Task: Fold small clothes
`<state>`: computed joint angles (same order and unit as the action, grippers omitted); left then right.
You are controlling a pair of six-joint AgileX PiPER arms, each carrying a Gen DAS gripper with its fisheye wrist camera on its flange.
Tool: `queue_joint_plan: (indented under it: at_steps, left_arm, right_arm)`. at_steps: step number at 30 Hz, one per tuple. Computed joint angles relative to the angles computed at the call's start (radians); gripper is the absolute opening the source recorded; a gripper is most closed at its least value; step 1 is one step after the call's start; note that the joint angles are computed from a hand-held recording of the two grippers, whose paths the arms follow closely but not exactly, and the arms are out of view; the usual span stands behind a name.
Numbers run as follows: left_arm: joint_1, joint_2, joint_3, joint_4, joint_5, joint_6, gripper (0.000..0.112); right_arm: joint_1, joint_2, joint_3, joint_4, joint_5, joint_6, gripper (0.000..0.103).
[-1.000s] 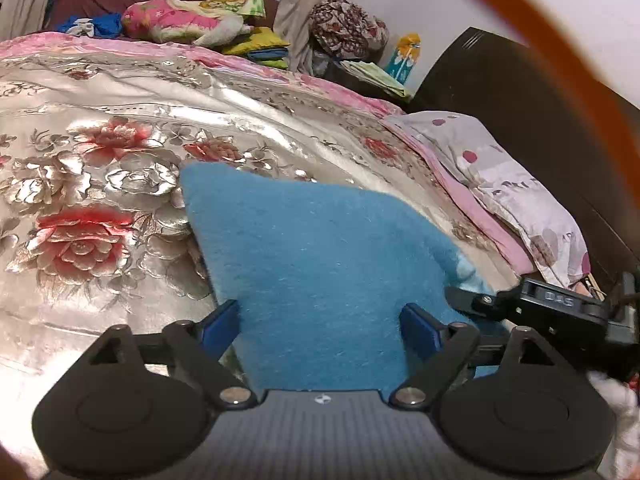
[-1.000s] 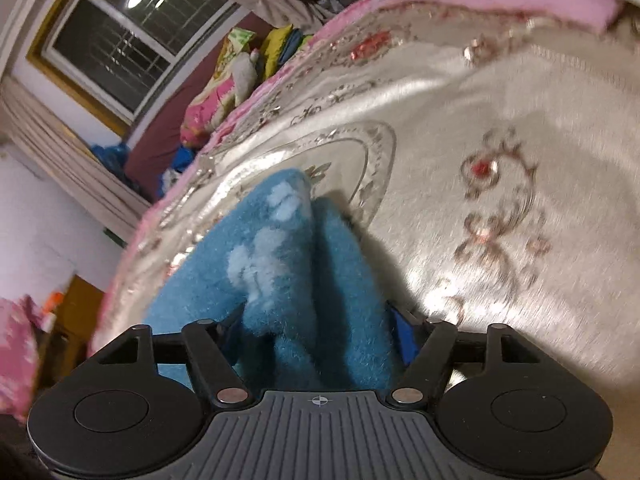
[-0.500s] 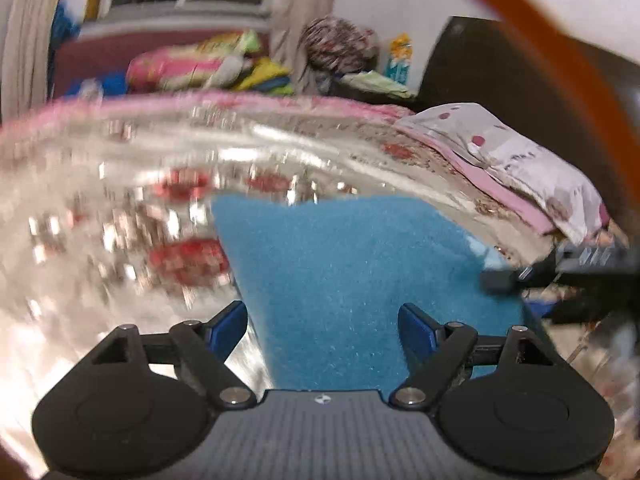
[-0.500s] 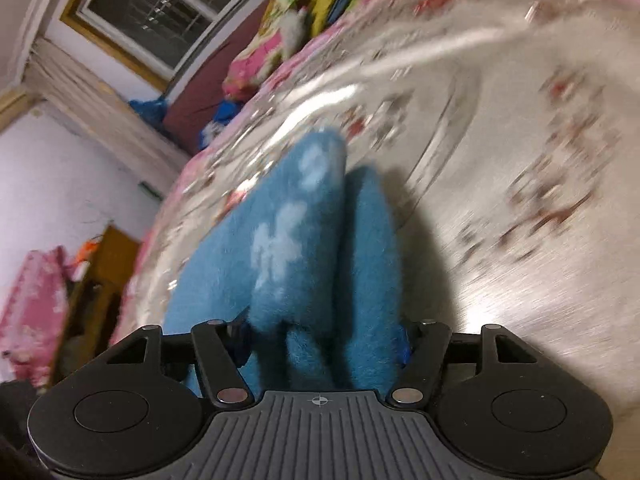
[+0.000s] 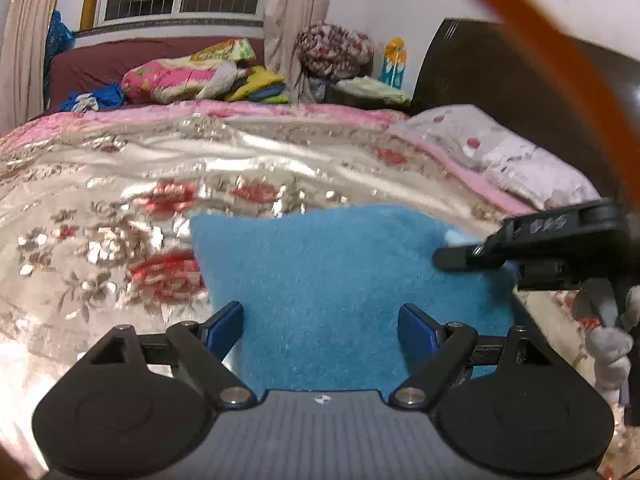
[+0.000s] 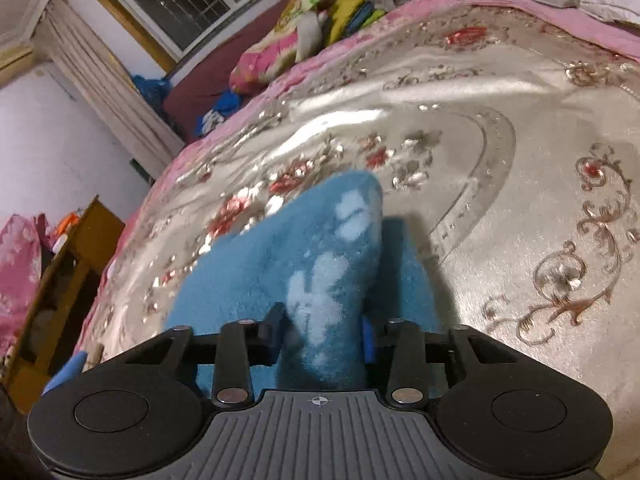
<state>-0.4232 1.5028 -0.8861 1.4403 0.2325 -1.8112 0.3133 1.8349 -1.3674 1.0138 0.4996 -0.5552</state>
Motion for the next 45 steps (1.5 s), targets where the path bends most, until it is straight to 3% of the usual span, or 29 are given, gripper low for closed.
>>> queue_joint_plan:
  at_steps: [2, 5, 8, 10, 12, 14, 20, 24, 27, 29, 32, 36, 38, 40, 43, 45]
  left_arm:
    - [-0.006, -0.022, 0.006, 0.152, 0.010, -0.138, 0.088]
    - [-0.018, 0.004, -0.034, 0.248, 0.023, -0.222, 0.088]
    - [-0.033, 0.086, -0.106, 0.087, 0.029, -0.053, 0.088]
    - [-0.054, 0.126, -0.129, 0.017, 0.059, 0.023, 0.087]
    - [-0.075, 0.128, -0.111, 0.061, 0.094, -0.009, 0.087]
    - [-0.067, 0.115, -0.086, 0.072, 0.079, -0.044, 0.088]
    - [-0.058, 0.103, -0.030, 0.145, 0.059, -0.187, 0.089]
    - [-0.066, 0.110, -0.044, 0.098, 0.070, -0.137, 0.089]
    - [-0.069, 0.110, -0.034, 0.135, 0.076, -0.157, 0.090]
    - [-0.080, 0.105, -0.033, 0.097, 0.089, -0.115, 0.090]
    - [-0.092, 0.059, -0.028, -0.014, 0.095, 0.007, 0.086]
    - [-0.136, 0.003, 0.005, -0.046, 0.135, 0.061, 0.086]
    - [-0.162, 0.001, 0.015, -0.074, 0.164, 0.083, 0.086]
    - [-0.177, 0.000, 0.035, -0.092, 0.168, 0.073, 0.086]
    - [-0.173, 0.011, 0.039, -0.194, 0.148, 0.126, 0.086]
    - [-0.143, 0.006, 0.042, -0.281, 0.103, 0.187, 0.086]
  right_arm:
    - [-0.052, -0.029, 0.035, 0.195, 0.035, -0.168, 0.023]
    - [-0.087, -0.023, 0.108, 0.346, -0.046, -0.235, 0.023]
    - [-0.105, 0.027, 0.195, 0.586, -0.068, -0.392, 0.022]
    - [-0.100, 0.015, 0.211, 0.618, -0.080, -0.425, 0.022]
    - [-0.073, 0.001, 0.187, 0.490, -0.127, -0.357, 0.023]
    - [-0.043, -0.018, 0.161, 0.302, -0.163, -0.236, 0.028]
    - [-0.003, -0.089, 0.160, 0.066, -0.190, -0.054, 0.032]
    - [0.052, -0.161, 0.200, -0.162, -0.285, 0.092, 0.032]
    - [0.072, -0.107, 0.166, -0.362, -0.282, 0.241, 0.032]
    - [0.052, -0.066, 0.142, -0.382, -0.240, 0.294, 0.036]
    - [0.028, -0.103, 0.159, -0.327, -0.209, 0.268, 0.036]
    - [0.073, -0.219, 0.231, -0.559, -0.266, 0.439, 0.036]
    - [0.097, -0.269, 0.278, -0.555, -0.291, 0.418, 0.036]
    - [0.125, -0.306, 0.322, -0.655, -0.299, 0.504, 0.036]
    - [0.132, -0.244, 0.292, -0.858, -0.221, 0.667, 0.037]
    - [0.116, -0.204, 0.284, -0.801, -0.221, 0.628, 0.035]
